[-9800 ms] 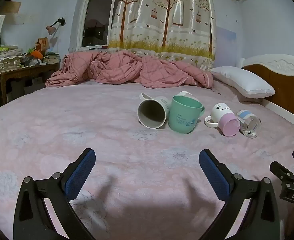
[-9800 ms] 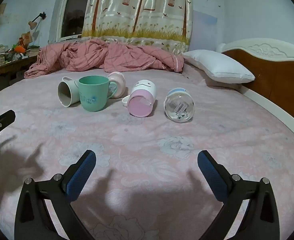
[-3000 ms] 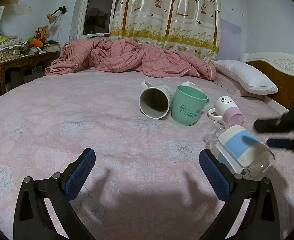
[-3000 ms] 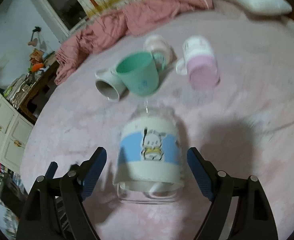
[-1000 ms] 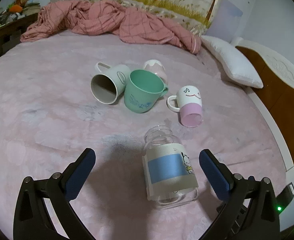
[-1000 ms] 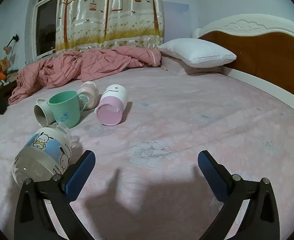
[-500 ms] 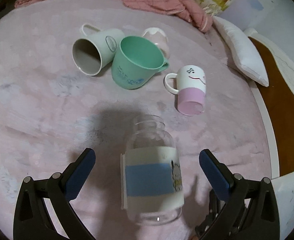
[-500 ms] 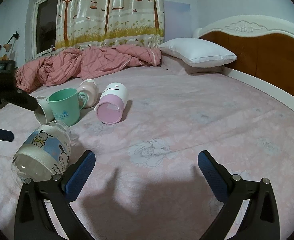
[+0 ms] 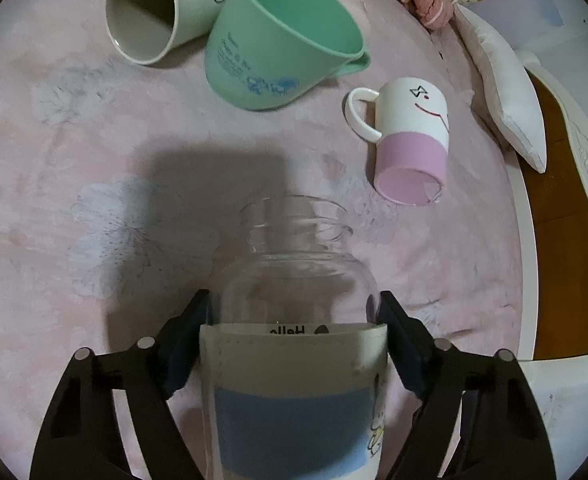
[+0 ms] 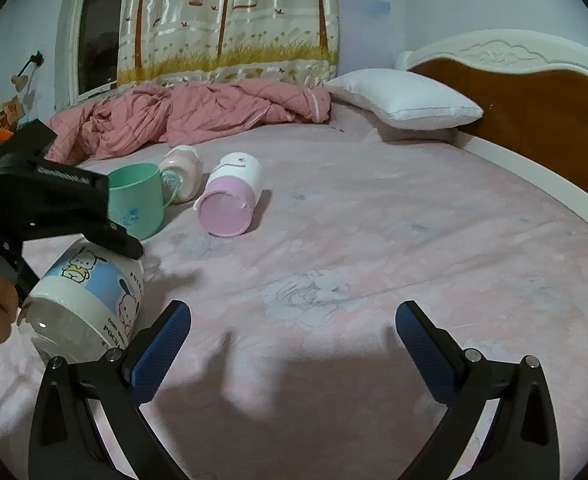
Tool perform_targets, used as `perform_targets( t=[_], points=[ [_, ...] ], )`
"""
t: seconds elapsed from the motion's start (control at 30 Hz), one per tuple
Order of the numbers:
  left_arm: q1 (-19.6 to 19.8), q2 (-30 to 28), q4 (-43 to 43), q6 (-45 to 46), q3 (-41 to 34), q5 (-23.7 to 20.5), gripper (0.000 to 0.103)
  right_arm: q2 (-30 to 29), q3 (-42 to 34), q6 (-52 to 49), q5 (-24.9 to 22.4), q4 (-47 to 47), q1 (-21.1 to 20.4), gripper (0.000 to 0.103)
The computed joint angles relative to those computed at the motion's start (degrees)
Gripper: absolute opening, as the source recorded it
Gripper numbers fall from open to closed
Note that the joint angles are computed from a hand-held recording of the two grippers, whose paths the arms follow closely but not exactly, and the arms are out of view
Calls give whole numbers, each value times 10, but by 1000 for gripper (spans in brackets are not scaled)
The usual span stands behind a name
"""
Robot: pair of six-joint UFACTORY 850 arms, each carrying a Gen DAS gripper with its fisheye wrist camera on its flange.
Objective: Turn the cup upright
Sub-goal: 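Rotate the jar upright with the left tool, mouth pointing up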
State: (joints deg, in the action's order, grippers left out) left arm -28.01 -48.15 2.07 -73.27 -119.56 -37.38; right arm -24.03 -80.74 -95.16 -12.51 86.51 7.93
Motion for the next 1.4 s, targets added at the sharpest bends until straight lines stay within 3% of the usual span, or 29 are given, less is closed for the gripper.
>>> perform_targets(
  t=[0.1,0.27,0.53,0.67,0.87,1.1,1.27,1.4],
  points=[
    [-5,7,22,19,6,9,79,-5,-8,71,-5,-70,0,103],
    [-22,20,91,16,16,15,79,-8,-13,86,-21,-88,-1,103],
    [-52,29,282,-45,-2,-44,79,-7,-12,88,-24,-90,-2,103],
    [-62,46,338,-55,20,-39,79,-7,-12,90,-24,-91,-2,103],
    [-90,68,520,-135,73,-40,79,-7,-12,88,-24,-90,-2,103],
    [-99,88,667,-247,130,-16,77,-7,-13,99,-26,-98,-1,103],
    [-111,88,683,-248,125,-58,77,-11,-20,127,-43,-132,-2,103],
    [-120,95,719,-258,137,-79,77,-4,-8,61,-49,-73,-4,103]
  ],
)
